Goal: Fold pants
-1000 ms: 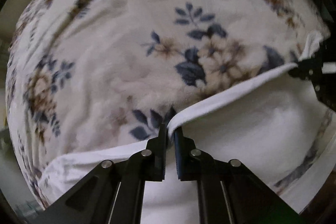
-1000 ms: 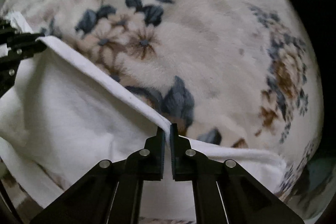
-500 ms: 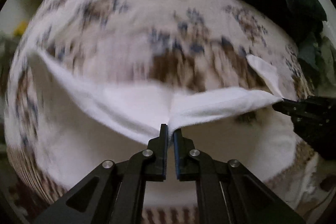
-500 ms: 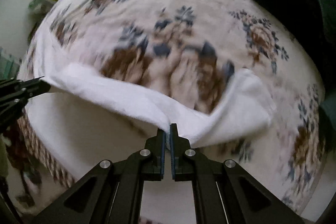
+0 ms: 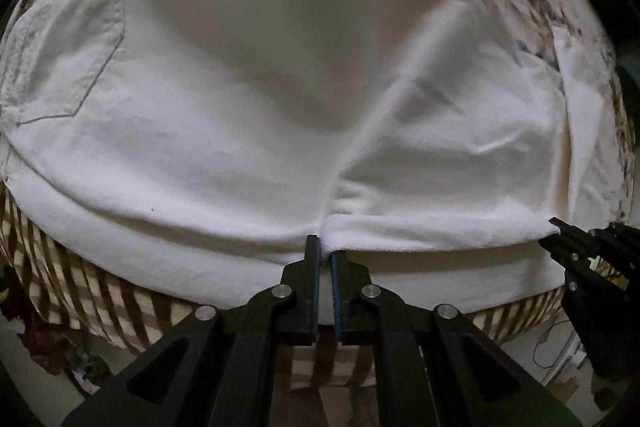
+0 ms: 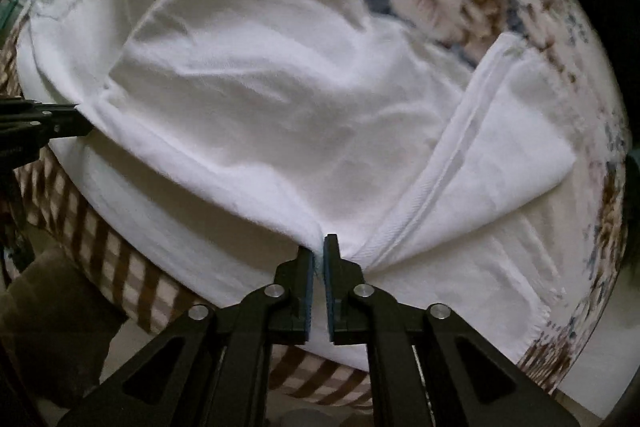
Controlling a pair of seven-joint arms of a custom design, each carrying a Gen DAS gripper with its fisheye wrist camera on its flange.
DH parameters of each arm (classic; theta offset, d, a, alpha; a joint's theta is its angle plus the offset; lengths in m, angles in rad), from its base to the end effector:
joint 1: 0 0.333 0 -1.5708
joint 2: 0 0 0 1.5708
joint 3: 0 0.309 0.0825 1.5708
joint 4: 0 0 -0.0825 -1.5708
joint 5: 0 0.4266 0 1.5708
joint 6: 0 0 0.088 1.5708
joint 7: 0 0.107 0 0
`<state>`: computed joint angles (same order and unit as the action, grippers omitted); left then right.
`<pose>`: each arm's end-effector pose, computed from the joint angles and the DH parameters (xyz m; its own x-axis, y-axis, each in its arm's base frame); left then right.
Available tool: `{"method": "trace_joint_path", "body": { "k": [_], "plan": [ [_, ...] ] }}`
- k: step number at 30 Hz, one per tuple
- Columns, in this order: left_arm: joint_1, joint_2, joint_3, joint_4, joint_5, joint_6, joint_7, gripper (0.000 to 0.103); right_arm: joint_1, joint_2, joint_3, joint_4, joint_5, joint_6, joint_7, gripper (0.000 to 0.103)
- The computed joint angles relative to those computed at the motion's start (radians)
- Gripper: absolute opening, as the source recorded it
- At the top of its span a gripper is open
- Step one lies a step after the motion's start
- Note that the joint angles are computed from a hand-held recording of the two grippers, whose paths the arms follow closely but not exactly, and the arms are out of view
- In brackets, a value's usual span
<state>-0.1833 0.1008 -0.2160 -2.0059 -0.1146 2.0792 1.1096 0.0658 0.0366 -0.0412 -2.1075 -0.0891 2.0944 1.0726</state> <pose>0.5578 -0.2399 0.3777 0.1227 -0.9879 0.0944 -0.9901 -0.1154 0.0794 0.5795 0.0100 0.3656 0.5400 -0.8406 0.0424 -0.8404 -0.5358 0.0816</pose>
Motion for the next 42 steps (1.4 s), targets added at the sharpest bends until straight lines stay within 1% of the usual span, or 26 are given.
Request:
{"method": "trace_joint_path", "body": {
  "k": [2, 3, 4, 5, 6, 7, 8, 11, 14, 15, 17, 18, 19, 20, 21, 23, 24, 26, 28, 29, 31, 33, 36, 39, 40, 42],
  "plan": [
    [0.004, -0.016, 0.003, 0.007, -0.010, -0.030, -0.004, 0.011, -0.012, 0.023, -0.010, 0.050, 0.063, -0.076, 0.002, 0.016],
    [0.007, -0.033, 0.004, 0.004, -0.017, -0.037, -0.002, 0.018, -0.020, 0.032, -0.015, 0.076, 0.093, -0.112, 0.008, 0.027],
    [0.006, -0.056, 0.006, 0.002, 0.002, -0.050, -0.005, 0.031, -0.033, 0.043, -0.024, 0.114, 0.144, -0.162, 0.022, 0.050],
    [0.004, -0.073, 0.007, -0.002, 0.021, -0.050, -0.010, 0.038, -0.049, 0.051, -0.033, 0.147, 0.205, -0.206, 0.035, 0.064],
    [0.003, -0.096, 0.009, -0.011, 0.046, -0.046, -0.018, 0.059, -0.067, 0.056, -0.044, 0.179, 0.264, -0.238, 0.068, 0.084],
    [0.001, -0.106, 0.010, -0.012, 0.073, -0.050, -0.032, 0.085, -0.077, 0.057, -0.050, 0.195, 0.281, -0.240, 0.100, 0.088],
    [-0.001, -0.111, 0.010, -0.007, 0.127, -0.053, -0.067, 0.092, -0.085, 0.060, -0.054, 0.212, 0.295, -0.235, 0.136, 0.088],
    [-0.011, -0.066, 0.005, 0.041, 0.277, -0.062, -0.154, 0.094, -0.094, 0.120, -0.063, 0.291, 0.248, -0.165, 0.276, 0.088],
    [-0.020, 0.057, 0.011, 0.169, 0.338, -0.112, -0.187, 0.094, -0.091, 0.246, -0.069, 0.409, 0.197, -0.094, 0.385, 0.088],
    [-0.025, 0.093, 0.013, 0.203, 0.354, -0.117, -0.199, 0.094, -0.086, 0.300, -0.072, 0.453, 0.177, -0.083, 0.422, 0.088],
    [-0.032, 0.145, 0.017, 0.260, 0.378, -0.127, -0.205, 0.094, -0.077, 0.399, -0.075, 0.554, 0.141, -0.114, 0.460, 0.087],
    [-0.037, 0.168, 0.018, 0.294, 0.390, -0.140, -0.201, 0.094, -0.067, 0.438, -0.081, 0.586, 0.104, -0.135, 0.468, 0.077],
    [-0.041, 0.197, 0.019, 0.336, 0.398, -0.150, -0.193, 0.094, -0.057, 0.449, -0.090, 0.583, 0.069, -0.134, 0.483, 0.042],
    [-0.045, 0.201, 0.018, 0.345, 0.402, -0.145, -0.192, 0.094, -0.062, 0.425, -0.095, 0.545, 0.071, -0.108, 0.502, 0.022],
    [-0.049, 0.209, 0.019, 0.362, 0.406, -0.148, -0.192, 0.094, -0.078, 0.381, -0.100, 0.489, 0.097, -0.068, 0.526, 0.005],
    [-0.051, 0.194, 0.014, 0.359, 0.391, -0.142, -0.191, 0.094, -0.103, 0.256, -0.125, 0.349, 0.105, 0.014, 0.595, 0.005],
    [-0.056, 0.211, 0.013, 0.387, 0.385, -0.149, -0.191, 0.094, -0.124, 0.186, -0.138, 0.277, 0.113, 0.046, 0.627, 0.005],
    [-0.065, 0.201, 0.005, 0.379, 0.371, -0.149, -0.200, 0.094, -0.177, 0.048, -0.163, 0.145, 0.129, 0.078, 0.680, 0.005],
    [-0.081, 0.192, -0.003, 0.364, 0.365, -0.148, -0.217, 0.094, -0.247, -0.061, -0.191, 0.042, 0.146, 0.074, 0.704, 0.005],
    [-0.088, 0.199, -0.007, 0.369, 0.361, -0.151, -0.223, 0.094, -0.278, -0.069, -0.200, 0.036, 0.183, 0.061, 0.703, 0.005],
    [-0.102, 0.211, -0.020, 0.371, 0.337, -0.154, -0.229, 0.094, -0.328, -0.097, -0.208, -0.009, 0.180, 0.060, 0.719, 0.005],
    [-0.118, 0.230, -0.026, 0.383, 0.338, -0.155, -0.220, 0.094, -0.358, -0.112, -0.205, -0.051, 0.157, 0.077, 0.730, 0.004],
    [-0.135, 0.254, -0.034, 0.402, 0.330, -0.155, -0.192, 0.094, -0.399, -0.152, -0.210, -0.126, 0.179, 0.093, 0.769, 0.004],
    [-0.146, 0.258, -0.033, 0.412, 0.337, -0.146, -0.168, 0.094, -0.420, -0.209, -0.193, -0.176, 0.141, 0.122, 0.822, 0.004],
    [-0.149, 0.255, -0.032, 0.411, 0.343, -0.140, -0.164, 0.094, -0.429, -0.236, -0.195, -0.189, 0.131, 0.117, 0.806, 0.004],
    [-0.148, 0.251, -0.029, 0.406, 0.340, -0.138, -0.158, 0.094, -0.435, -0.233, -0.198, -0.190, 0.127, 0.087, 0.747, 0.004]
  ]
}}
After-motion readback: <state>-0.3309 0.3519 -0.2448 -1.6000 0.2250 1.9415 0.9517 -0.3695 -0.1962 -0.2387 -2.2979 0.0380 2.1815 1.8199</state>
